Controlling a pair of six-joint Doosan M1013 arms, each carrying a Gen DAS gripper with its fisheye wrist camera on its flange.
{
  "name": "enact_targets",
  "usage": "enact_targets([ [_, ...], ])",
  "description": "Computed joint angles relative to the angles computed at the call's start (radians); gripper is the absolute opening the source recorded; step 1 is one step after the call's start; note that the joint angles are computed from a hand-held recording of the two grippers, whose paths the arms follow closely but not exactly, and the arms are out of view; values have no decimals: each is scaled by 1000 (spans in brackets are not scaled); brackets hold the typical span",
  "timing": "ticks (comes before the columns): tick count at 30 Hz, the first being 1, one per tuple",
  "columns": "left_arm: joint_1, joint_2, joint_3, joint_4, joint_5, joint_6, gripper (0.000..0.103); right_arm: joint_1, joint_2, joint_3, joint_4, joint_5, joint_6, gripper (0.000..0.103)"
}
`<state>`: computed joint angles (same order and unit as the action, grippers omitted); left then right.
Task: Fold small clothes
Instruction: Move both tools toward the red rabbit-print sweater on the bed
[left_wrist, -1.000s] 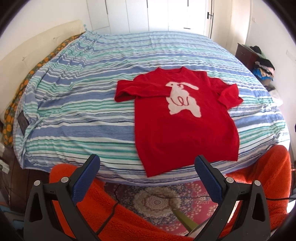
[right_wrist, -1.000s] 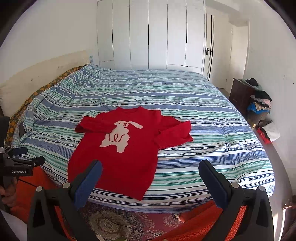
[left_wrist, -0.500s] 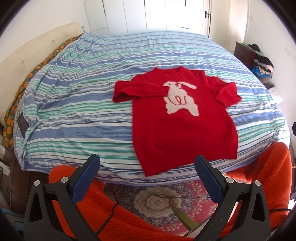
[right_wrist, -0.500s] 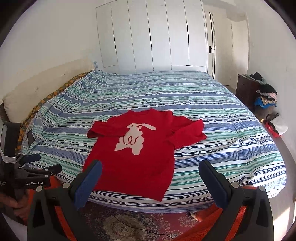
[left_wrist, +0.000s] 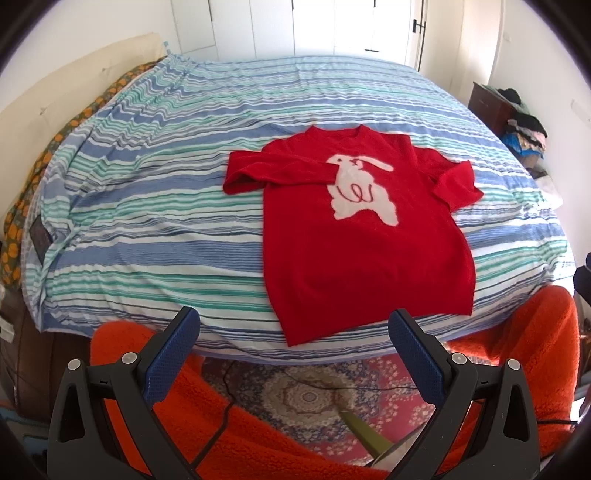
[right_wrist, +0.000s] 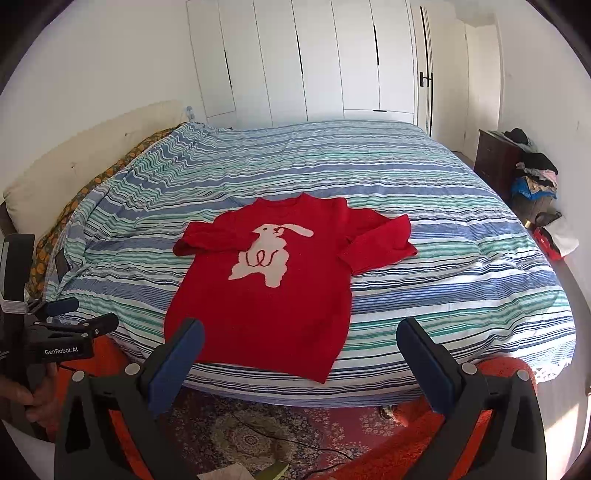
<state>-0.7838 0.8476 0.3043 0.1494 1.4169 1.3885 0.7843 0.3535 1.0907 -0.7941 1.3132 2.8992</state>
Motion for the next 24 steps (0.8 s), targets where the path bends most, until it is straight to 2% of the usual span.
enact_targets([
  [6, -10, 20, -40, 12, 12, 23, 102, -25, 12, -20, 89, 42, -62, 103],
  [9, -13, 47, -92, 14, 55, 39, 102, -36, 31, -46, 122, 96, -105, 103],
  [11, -15, 60, -117, 15, 73, 49, 102, -40, 39, -53, 131, 116, -119, 103],
  [16, -25, 46, -90, 43, 47, 68, 102, -45, 48, -68, 145, 131, -135, 103],
  [24, -25, 84, -157, 52, 101, 74, 102, -45, 89, -130, 157, 217, -214, 103],
])
